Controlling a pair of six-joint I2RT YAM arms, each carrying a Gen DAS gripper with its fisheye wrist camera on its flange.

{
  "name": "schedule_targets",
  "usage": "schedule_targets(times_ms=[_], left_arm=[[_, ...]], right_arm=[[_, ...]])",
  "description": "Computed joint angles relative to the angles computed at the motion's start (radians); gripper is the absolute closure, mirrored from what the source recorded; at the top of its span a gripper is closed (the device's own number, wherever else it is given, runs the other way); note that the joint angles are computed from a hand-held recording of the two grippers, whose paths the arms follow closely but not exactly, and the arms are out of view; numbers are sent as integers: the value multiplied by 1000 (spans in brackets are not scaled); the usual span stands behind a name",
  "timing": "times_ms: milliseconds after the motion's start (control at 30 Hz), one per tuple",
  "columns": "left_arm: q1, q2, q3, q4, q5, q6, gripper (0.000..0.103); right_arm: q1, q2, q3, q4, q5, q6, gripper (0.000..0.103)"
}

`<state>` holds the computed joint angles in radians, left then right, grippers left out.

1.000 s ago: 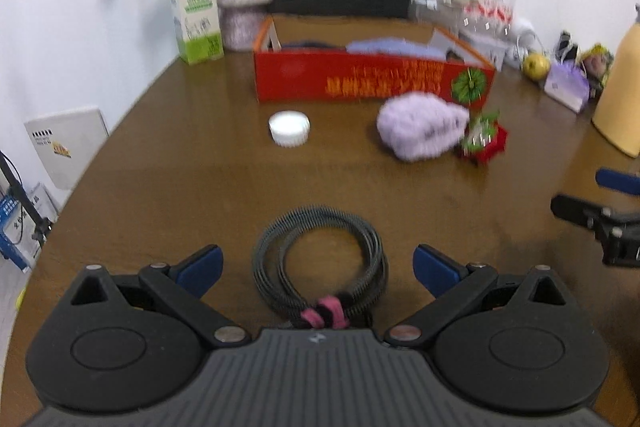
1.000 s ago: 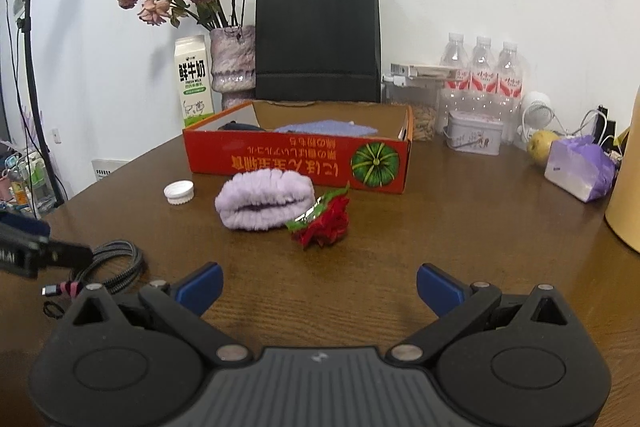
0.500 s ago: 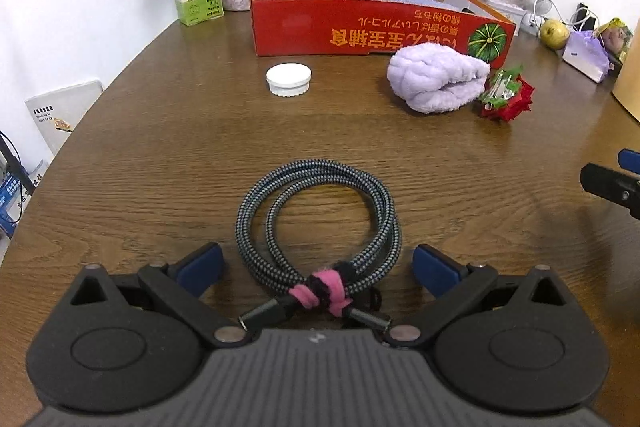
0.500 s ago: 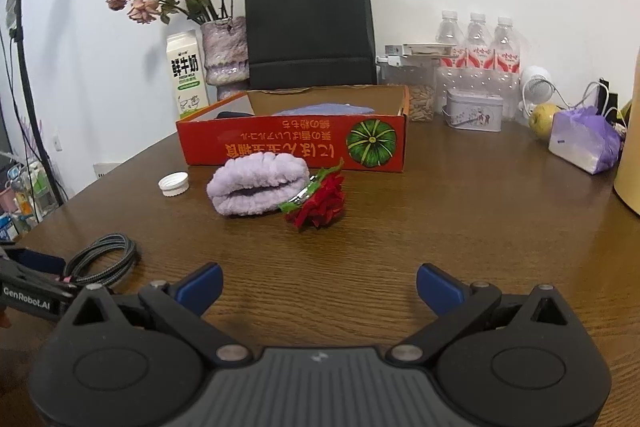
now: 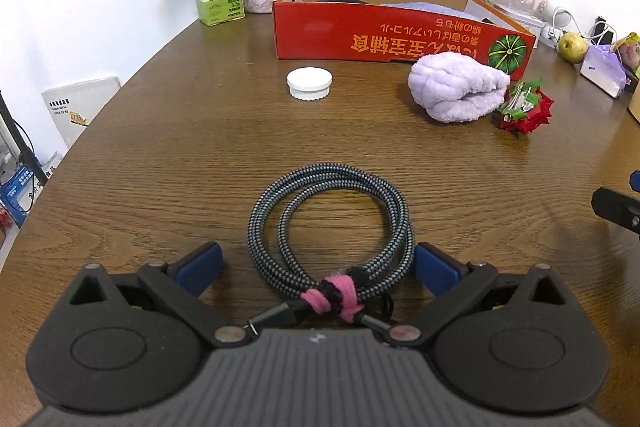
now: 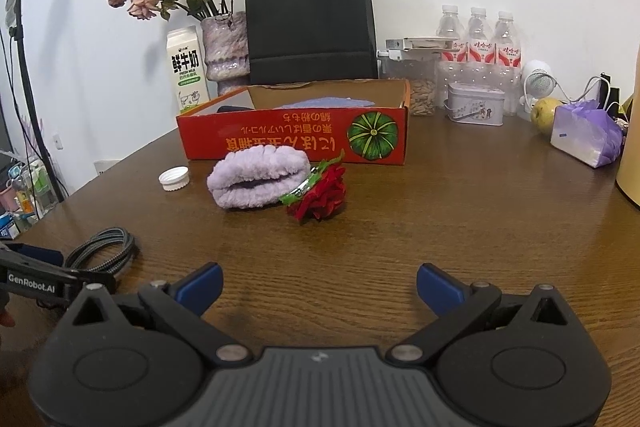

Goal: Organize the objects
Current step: 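Close the left tool on the braided cable and lift it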

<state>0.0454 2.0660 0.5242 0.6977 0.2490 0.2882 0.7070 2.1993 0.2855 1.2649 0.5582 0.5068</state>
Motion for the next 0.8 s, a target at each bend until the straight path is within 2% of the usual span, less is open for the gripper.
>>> schedule_targets(times_ms=[267,300,333,367,800], left_arm=[[7,26,-16,68,25,13,0],[10,27,-20,75,31,17,3],[12,27,-27,89,38,21,12],[13,23,-36,102,48,27,15],[18,39,-65,174,75,46,18]], right_arm=[[0,3,7,-14,-1,2,0],[-1,3,9,-20,1,4,0],[-1,3,9,-21,1,5,0],[-1,3,10,-23,2,6,0],[-12,-7,21,-67,-1,25,0]])
